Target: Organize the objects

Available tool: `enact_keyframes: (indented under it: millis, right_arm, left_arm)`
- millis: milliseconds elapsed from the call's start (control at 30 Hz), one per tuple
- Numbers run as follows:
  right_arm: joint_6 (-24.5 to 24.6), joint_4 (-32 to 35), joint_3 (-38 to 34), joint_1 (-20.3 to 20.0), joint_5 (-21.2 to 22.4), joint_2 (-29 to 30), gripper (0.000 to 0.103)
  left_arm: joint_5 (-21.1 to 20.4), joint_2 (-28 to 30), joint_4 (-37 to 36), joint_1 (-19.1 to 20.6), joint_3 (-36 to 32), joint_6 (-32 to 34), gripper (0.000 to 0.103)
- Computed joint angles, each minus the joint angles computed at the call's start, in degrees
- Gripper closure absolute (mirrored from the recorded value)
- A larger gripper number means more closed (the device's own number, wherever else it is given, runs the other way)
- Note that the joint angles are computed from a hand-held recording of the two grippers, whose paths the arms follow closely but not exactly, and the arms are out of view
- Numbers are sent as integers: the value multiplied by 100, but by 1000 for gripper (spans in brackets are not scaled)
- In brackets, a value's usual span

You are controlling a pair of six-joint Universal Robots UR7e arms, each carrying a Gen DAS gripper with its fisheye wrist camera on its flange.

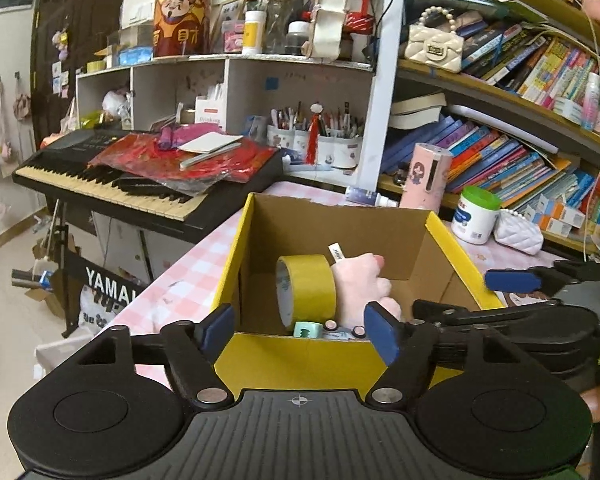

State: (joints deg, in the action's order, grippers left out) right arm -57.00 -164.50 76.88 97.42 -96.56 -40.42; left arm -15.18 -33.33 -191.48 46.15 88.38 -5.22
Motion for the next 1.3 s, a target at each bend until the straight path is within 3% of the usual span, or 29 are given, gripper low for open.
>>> enact_keyframes:
  millis: [167, 300, 400, 633, 800, 1000, 1167, 1300]
  right_arm:
    - [89, -836, 605, -2, 17, -368, 20]
    - [473, -1526, 1114, 6, -223, -639, 14]
    - [789, -1837, 1521, 1, -510, -863, 11]
    - [1213, -2655, 2460, -11, -1209, -1271, 3]
    - [1367, -3263, 3092, -54, -1619, -1507, 0]
    - [1229, -4143, 3670, -78, -2181, -1614, 0]
    - [1471, -4291, 3780, -90, -2636, -1679, 0]
    - [1740, -4253, 3761, -94, -2921, -1703, 0]
  left_arm:
    - [140, 26, -96, -132, 56, 38, 14]
    - [192, -36, 43, -244, 288, -128, 8]
    - [218, -228, 683, -333, 640, -830, 8]
    - [218, -788, 2990, -578, 1375, -3110, 6]
    - [32, -971, 3952, -745, 1633, -3933, 4]
    - [-261, -947, 4302, -870, 1679, -3951, 3]
    - [-395, -808, 4035, -955, 1632, -3468, 0]
    - [-370, -739, 4467, -982, 1462, -3664, 0]
